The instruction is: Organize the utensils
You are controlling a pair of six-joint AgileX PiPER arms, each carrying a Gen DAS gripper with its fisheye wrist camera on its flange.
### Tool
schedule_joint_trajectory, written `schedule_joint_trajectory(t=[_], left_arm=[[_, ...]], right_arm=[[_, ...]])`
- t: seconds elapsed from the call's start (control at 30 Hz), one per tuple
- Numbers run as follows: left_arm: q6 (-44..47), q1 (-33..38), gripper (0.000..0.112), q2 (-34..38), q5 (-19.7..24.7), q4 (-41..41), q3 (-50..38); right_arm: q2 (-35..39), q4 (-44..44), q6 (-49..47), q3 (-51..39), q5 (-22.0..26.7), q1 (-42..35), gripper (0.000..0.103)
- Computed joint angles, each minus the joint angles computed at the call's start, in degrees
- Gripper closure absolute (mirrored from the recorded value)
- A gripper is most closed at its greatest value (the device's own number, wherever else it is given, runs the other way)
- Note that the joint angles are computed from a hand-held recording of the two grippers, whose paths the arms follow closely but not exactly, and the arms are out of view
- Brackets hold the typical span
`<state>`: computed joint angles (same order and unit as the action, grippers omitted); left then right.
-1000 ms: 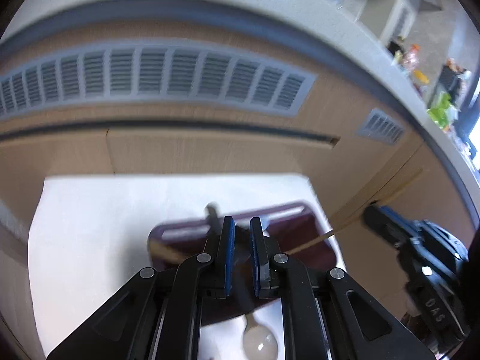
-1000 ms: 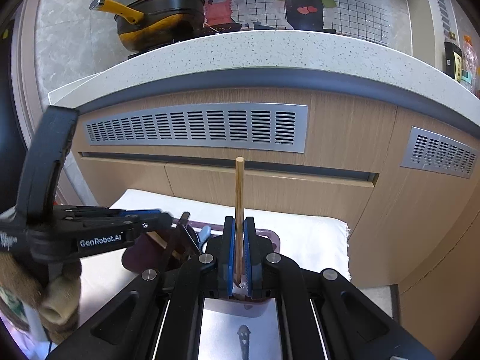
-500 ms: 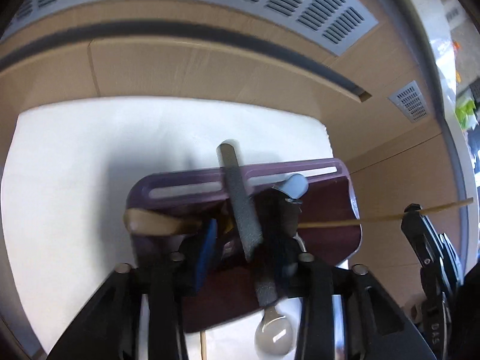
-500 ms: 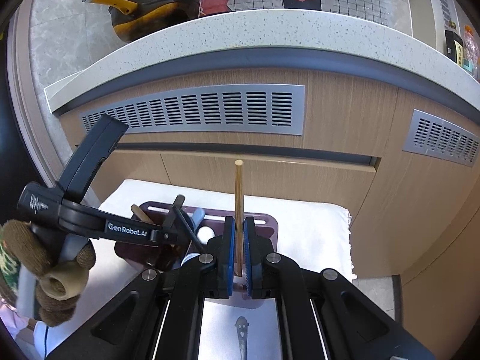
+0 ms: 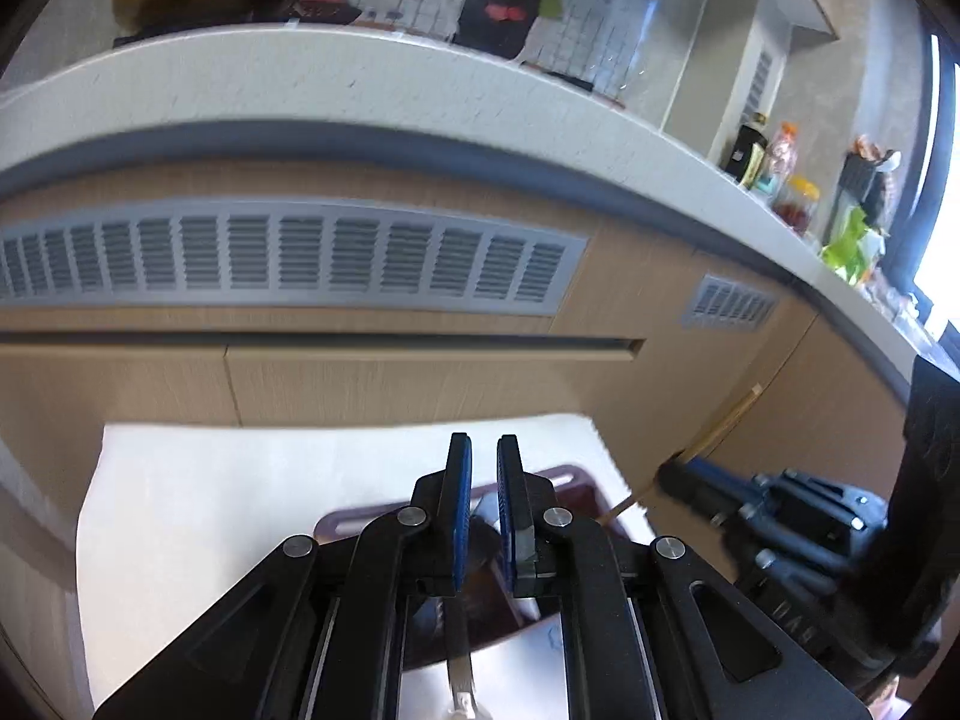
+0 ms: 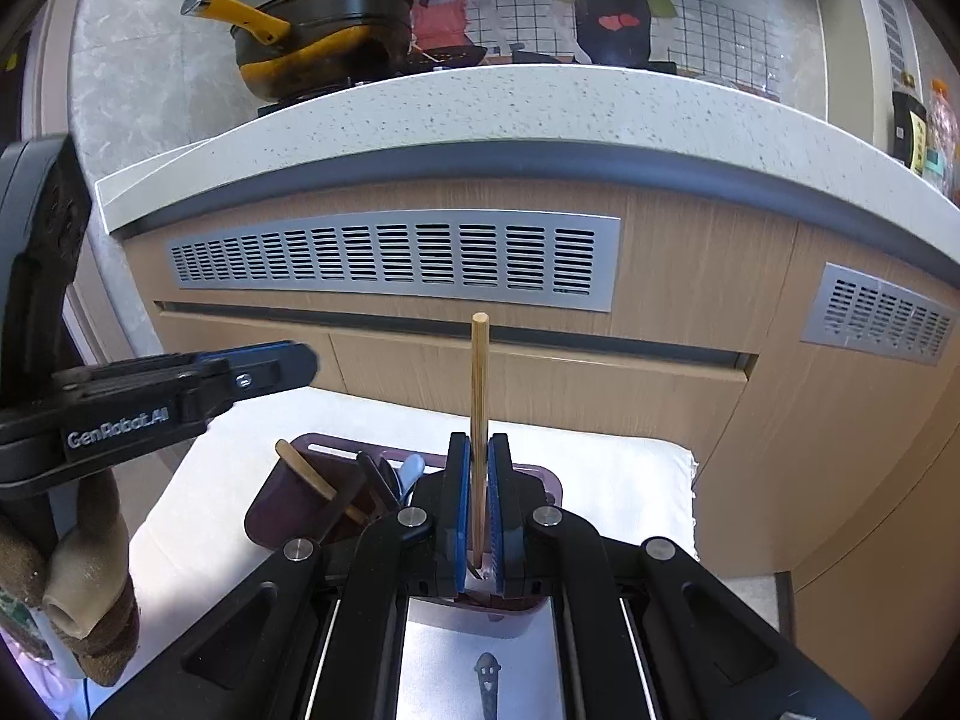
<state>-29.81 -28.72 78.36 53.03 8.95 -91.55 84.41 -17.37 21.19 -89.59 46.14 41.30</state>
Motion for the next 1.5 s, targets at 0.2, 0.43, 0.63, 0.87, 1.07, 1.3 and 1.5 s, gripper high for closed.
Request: schedule_joint_trajectory(t=[0.2,0.43,0.63,0.87,1.07,1.3,1.5], left_arm=[[5.22,3.78,0.102,3.00,7.70,-6.39,-2.16],[5.49,5.96,0.076,-3.44,9.87,-9.86,5.61],[-1.53,0.74,0.051,-12.40,6.34,-2.63,16.33],[0.71,-0.32,0.051,-13.68,2.50,-9.11,25.09],[-1.85,-3.20,0.062,-9.70,-2.55,-6.22,28.39],[-10.08,-10.06,0.110,-14.15,-7.66,2.56,32.18],[-13.90,-12.71,0.110,-14.02,-1.71,13.98,17.09]], right_arm=[[-0.08,2.81,-2.22,1.44,0.16,-1.18,0.098],[1.40,8.59,-6.61,0.88,0.90,-3.23,0.098],[2.47,6.85,-3.99,-1.24,2.34,-2.55,0.098],[0.31,-1.01,0.38,-3.60,5.04,1.87,0.098],[-2.18,-5.41,2.97,-4.67,7.08,4.33,0.098],[-5.36,-7.70,4.27,-3.07,7.73,5.27,0.098],[-4.87,-6.46,3.84,-6.04,7.12,3.75,0.098]])
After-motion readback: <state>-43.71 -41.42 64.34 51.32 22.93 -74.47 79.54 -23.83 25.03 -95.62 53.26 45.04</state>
